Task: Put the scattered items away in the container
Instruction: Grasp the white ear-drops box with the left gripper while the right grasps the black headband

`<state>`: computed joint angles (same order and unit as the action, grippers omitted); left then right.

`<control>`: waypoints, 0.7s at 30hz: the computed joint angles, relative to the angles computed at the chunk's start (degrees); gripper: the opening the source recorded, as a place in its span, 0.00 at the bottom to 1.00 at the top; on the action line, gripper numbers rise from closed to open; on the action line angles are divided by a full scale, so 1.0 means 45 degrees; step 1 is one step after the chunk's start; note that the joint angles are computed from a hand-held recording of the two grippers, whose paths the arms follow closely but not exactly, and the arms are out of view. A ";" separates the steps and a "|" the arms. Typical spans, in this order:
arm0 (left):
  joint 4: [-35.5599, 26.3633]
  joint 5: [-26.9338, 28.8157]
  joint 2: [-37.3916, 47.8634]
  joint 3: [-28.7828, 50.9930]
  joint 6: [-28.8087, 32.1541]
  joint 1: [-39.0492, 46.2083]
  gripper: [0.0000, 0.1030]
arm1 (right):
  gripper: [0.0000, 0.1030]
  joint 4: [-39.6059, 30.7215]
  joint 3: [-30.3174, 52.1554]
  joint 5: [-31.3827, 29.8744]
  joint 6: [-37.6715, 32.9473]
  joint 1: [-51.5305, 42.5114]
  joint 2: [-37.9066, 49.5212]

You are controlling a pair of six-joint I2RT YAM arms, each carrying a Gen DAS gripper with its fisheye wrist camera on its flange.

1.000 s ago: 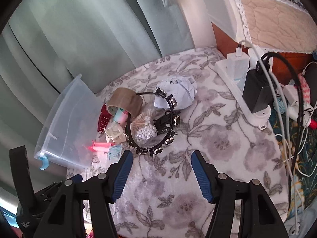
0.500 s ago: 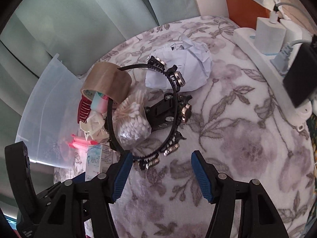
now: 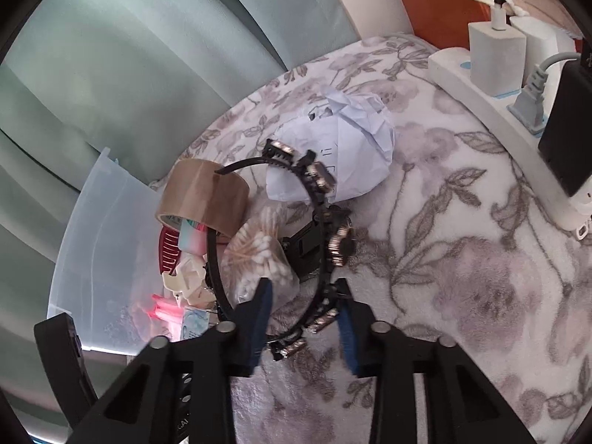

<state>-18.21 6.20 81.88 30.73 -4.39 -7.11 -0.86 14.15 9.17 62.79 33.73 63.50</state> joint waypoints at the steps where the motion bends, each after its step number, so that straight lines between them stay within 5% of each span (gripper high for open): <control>1: -0.0100 0.0006 -0.0194 -0.0028 -0.0018 -0.0007 0.51 | 0.21 -0.0240 -0.0004 0.0044 0.0031 -0.0019 -0.0303; 8: -0.1404 0.0101 -0.2119 0.0013 -0.0028 -0.0008 0.51 | 0.18 -0.2835 0.0541 0.1169 0.0146 0.0816 -0.3229; 21: -0.4519 0.0787 -0.6790 0.0178 0.1140 0.1216 0.51 | 0.18 -0.7051 0.3118 0.5617 0.2009 0.5231 -0.4830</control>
